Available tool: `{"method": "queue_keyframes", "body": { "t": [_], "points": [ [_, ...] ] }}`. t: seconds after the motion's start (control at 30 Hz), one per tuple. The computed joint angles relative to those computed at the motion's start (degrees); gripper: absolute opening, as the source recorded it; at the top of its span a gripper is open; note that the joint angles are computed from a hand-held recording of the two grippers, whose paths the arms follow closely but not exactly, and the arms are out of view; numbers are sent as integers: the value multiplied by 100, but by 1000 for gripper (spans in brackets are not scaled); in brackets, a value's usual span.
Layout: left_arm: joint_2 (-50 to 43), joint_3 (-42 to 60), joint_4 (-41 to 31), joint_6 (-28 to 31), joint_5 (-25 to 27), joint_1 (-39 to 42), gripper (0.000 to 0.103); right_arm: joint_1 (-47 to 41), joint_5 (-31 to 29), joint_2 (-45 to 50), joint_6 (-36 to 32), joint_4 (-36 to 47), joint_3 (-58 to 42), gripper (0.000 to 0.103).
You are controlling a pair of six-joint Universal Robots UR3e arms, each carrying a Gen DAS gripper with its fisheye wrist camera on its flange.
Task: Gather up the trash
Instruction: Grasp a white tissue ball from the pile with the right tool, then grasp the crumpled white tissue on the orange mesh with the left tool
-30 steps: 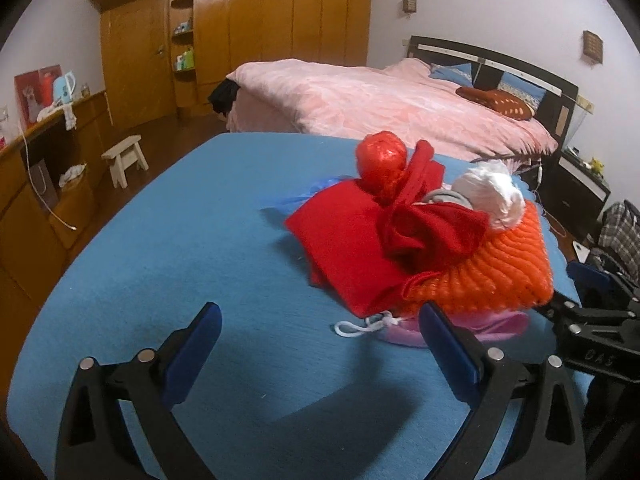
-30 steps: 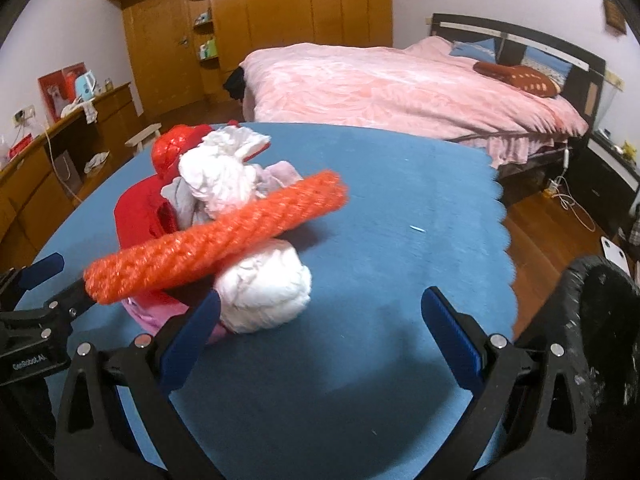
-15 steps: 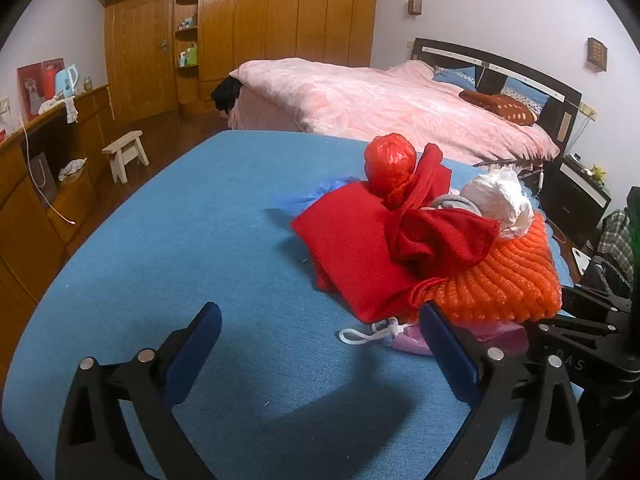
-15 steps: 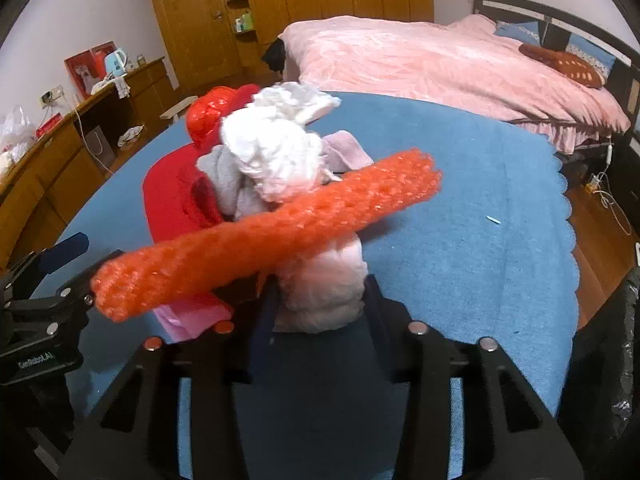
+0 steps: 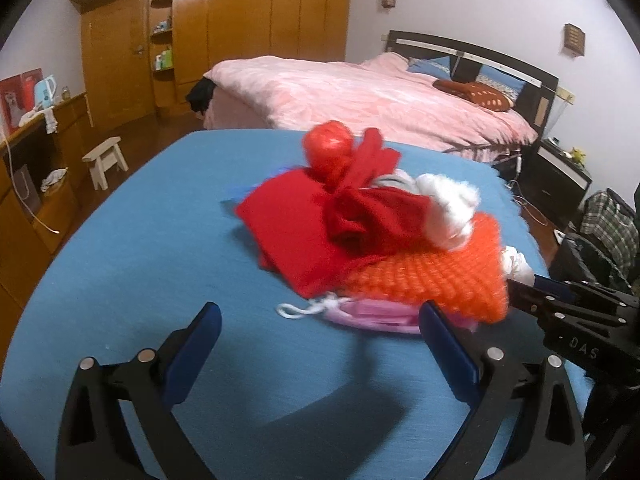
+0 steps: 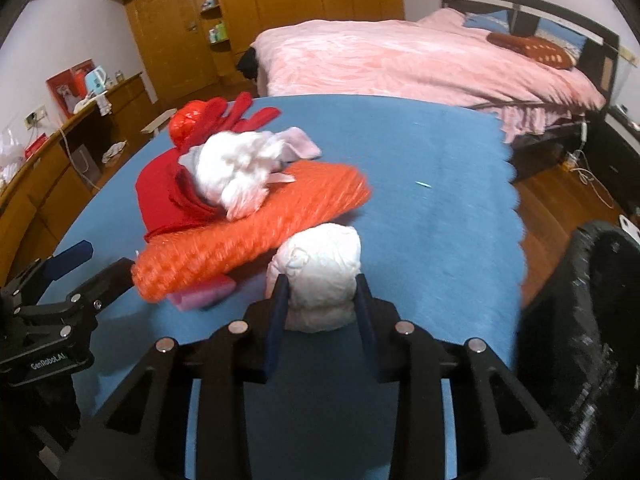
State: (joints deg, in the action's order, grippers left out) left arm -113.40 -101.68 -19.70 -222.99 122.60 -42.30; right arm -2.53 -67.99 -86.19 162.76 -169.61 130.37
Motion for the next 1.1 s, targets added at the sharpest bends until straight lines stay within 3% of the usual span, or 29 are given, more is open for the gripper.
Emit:
{"method": "queue_keyframes", "body": {
  "t": [0.33,0.63,0.87,1.1],
  "points": [
    [-369,725,-89,177,1,-178,95,-570,107,-434,-184,-42,310,32],
    [-954,1710,-62,623,-146,-25,87,-607,137,-173,-77,-193,-59,32],
    [-1687,2884,-220,1039,-432,75,69,-740,138,120,54,-281,-349,32],
    [-2196,3636,-763,1060,-230,51,68,-822,207,172,22,-293,-301,32]
  ]
}}
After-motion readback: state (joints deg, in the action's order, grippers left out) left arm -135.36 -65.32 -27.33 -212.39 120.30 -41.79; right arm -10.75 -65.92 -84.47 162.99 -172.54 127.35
